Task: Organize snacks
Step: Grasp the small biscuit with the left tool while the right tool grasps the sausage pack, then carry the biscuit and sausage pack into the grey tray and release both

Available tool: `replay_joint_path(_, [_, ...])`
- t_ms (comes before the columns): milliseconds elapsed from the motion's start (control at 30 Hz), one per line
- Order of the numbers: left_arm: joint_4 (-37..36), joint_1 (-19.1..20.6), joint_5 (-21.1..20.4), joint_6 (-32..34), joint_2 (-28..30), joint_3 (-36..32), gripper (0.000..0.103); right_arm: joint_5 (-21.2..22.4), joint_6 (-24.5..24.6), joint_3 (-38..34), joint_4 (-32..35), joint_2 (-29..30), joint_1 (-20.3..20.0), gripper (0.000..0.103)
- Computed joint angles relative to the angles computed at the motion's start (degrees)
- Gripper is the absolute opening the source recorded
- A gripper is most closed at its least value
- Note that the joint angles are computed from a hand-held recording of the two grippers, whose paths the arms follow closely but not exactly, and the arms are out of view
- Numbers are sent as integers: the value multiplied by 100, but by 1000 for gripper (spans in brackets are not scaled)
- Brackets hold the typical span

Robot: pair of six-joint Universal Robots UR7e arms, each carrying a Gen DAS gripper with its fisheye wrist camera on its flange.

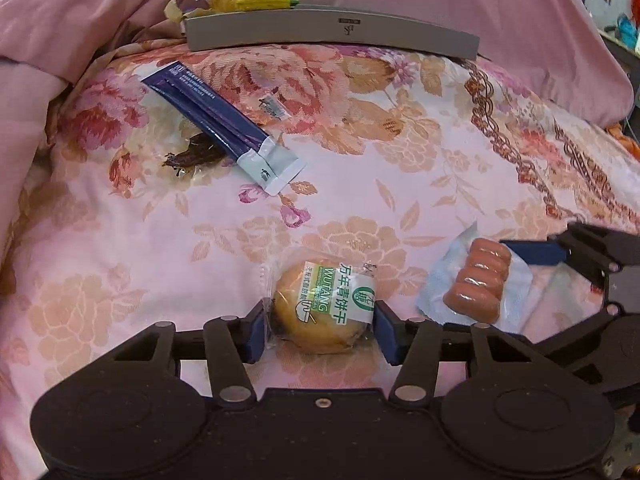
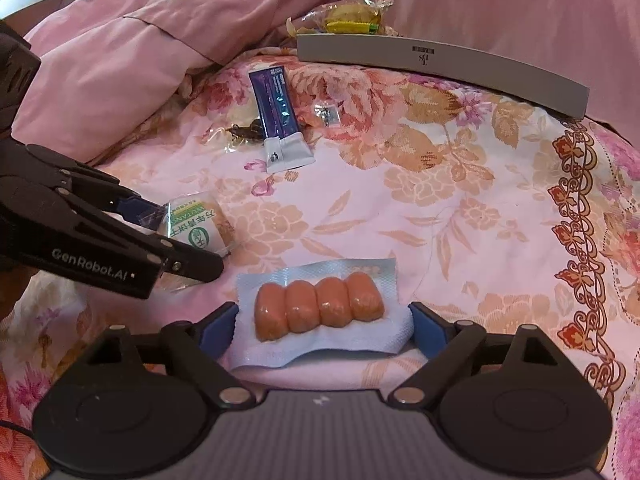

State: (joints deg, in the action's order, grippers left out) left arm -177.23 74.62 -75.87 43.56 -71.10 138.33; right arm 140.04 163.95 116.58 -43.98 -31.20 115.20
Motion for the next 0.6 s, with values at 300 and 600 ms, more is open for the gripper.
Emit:
replay_joint_path(300, [47,242,-599,-402,-31,-86,54,-25,-202,303,-737,-12,90,90])
replay_joint_path(600, [55,390,-1125,-685,-88,-127,54,-1,-210,563,-1324,-95,114,91])
